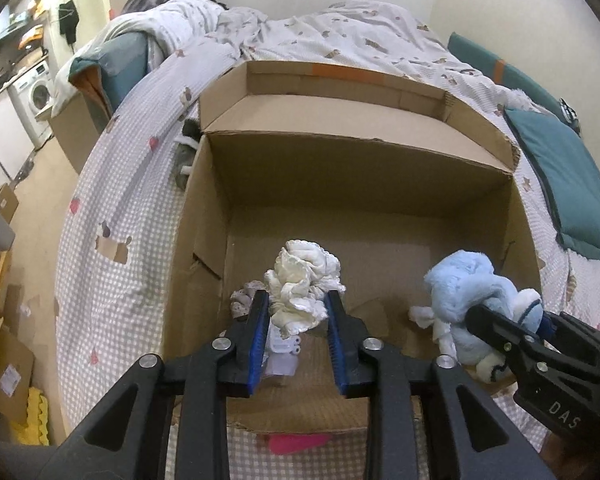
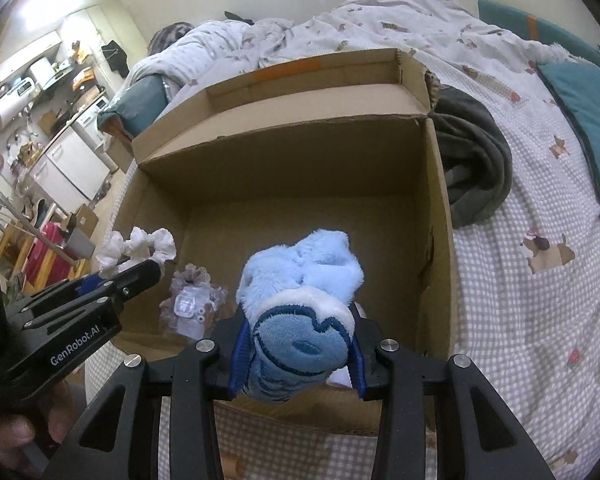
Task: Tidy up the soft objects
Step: 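Open both tools to drop the scrunchie and plush into the box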
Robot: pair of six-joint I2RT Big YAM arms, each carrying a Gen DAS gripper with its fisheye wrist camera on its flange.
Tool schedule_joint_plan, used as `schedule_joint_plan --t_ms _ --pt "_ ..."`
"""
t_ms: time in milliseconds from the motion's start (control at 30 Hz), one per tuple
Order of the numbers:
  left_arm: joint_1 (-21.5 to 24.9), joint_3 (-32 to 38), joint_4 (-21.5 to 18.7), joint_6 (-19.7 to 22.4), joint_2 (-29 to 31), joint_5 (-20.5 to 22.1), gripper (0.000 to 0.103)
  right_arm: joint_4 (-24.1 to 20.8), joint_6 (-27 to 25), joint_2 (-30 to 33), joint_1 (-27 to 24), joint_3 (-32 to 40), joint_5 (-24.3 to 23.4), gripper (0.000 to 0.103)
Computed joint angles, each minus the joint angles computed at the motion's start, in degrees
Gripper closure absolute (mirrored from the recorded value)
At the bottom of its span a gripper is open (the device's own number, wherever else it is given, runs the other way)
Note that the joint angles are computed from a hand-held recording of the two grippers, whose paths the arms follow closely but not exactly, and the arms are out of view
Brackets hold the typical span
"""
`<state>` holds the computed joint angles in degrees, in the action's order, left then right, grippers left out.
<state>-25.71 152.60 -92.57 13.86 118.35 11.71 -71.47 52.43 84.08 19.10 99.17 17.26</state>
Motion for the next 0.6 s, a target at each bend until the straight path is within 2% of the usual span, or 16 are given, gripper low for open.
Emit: schedule_joint_plan --t_ms 33,200,300,333,367,467,600 --pt "-0.03 0.07 0.02 -0.21 0.02 -0.25 0.067 0.02 0.09 0.01 -0.04 -0.1 -0.08 0.06" --pt "-0.21 0.41 -0.62 0.38 0.24 -1.54 0.06 0.37 1.46 -0.12 -0.42 -0.72 -0.94 0.056" --pt "-0.45 -0.82 -0.09 0.92 -0.46 -2.6 0.05 0.54 2.25 -0.36 -0.66 -1.17 -1.1 0.053" --pt "-0.52 -1.71 0.46 1.11 -0.97 -2.89 0.047 0.84 2.51 -0.51 -0.8 -1.41 -1.36 0.05" --pt "-0.58 -1.74 0.49 1.31 -1.02 -3.12 0.042 1.09 2.86 -0.67 -0.94 -1.65 -1.61 0.044" --pt "-0.8 -3.54 2.21 2.15 -2.03 -4.38 0.037 3.08 4.23 -1.89 -1.39 -3.09 -2.27 0.03" --pt "-1.17 -5.99 4.24 3.61 -3.31 -6.09 0.036 5.21 5.7 -3.3 -1.77 -4.62 -2.03 0.025"
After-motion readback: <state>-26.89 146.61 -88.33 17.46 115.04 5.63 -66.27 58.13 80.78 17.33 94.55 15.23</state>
